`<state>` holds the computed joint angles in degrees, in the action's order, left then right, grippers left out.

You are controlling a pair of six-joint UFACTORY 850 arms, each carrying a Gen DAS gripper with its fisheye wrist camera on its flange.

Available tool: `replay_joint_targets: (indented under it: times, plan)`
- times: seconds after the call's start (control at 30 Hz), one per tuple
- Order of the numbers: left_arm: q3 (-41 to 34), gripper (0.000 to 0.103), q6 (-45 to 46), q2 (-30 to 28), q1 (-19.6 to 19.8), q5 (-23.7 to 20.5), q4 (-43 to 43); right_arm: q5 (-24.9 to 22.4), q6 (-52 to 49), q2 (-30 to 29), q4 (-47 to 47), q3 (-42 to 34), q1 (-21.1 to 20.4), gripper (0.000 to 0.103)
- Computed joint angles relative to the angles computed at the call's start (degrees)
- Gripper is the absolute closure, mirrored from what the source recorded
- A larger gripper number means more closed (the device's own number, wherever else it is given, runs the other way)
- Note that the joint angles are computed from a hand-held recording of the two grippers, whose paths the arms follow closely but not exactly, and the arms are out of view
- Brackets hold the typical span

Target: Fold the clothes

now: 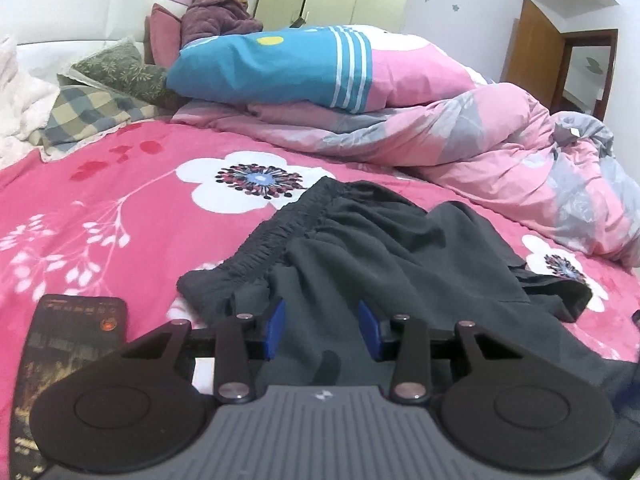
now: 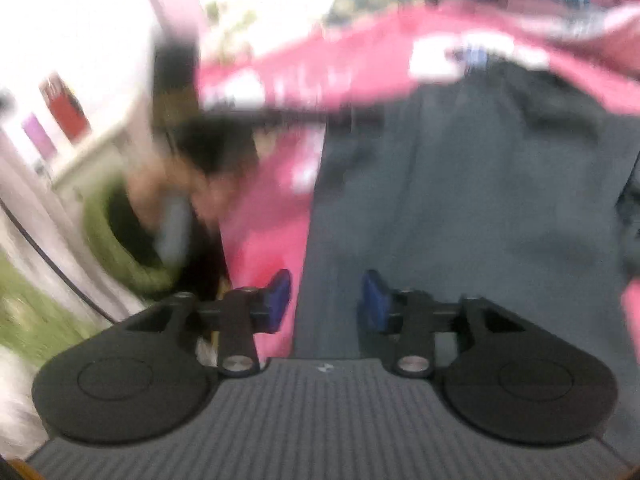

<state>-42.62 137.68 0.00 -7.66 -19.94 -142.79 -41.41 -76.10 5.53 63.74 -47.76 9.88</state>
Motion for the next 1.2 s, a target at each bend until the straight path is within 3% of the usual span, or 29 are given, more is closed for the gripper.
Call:
replay_joint_targets:
  times: [0.13, 0.2, 0.27, 0.37, 0.53, 0.77, 0.9, 1.1, 1.2]
  plan:
    - [-0.7, 0.064, 3.4, -2.5, -0.5, -0.5, -3.3, 1.1, 5.1, -7.0, 3.1, -11.0, -1.8, 0.058]
    - [-1.0, 0.065, 4.7, -3.7, -0.6, -0.6, -4.5, 3.5, 12.3, -13.1, 1.6, -18.5, -0.6, 0.058]
    - [-0.4, 0.065, 5.6, -4.2, -0.3, -2.1, -4.9, 6.0, 22.3, -20.4, -4.0, -27.4, 1.7, 0.058]
    - [0.8, 0.066, 8.0, -4.3, 0.1, -4.9, -5.8, 5.9, 40.2, -32.2, -14.1, -40.9, 4.3, 0.059]
    - [1.0, 0.068, 0.2, -5.1, 2.2, -9.2, 1.4, -0.7, 68.6, -49.0, -34.5, -62.7, 7.0, 0.063]
    - [1.5, 0.07, -5.6, -5.8, 4.3, -13.6, 7.2, -14.8, 84.9, -63.0, -44.7, -84.9, 7.8, 0.062]
    - [1.8, 0.072, -7.0, -6.1, 5.1, -15.6, 8.3, -17.9, 87.6, -65.8, -48.6, -89.7, 8.7, 0.067]
    - [2.4, 0.076, -8.0, -6.2, 6.2, -18.6, 8.6, -11.6, 86.4, -60.6, -51.9, -81.3, 9.6, 0.095]
    - [3.0, 0.077, -8.3, -6.0, 6.9, -20.8, 8.1, -9.0, 85.2, -58.6, -50.7, -78.8, 9.5, 0.096]
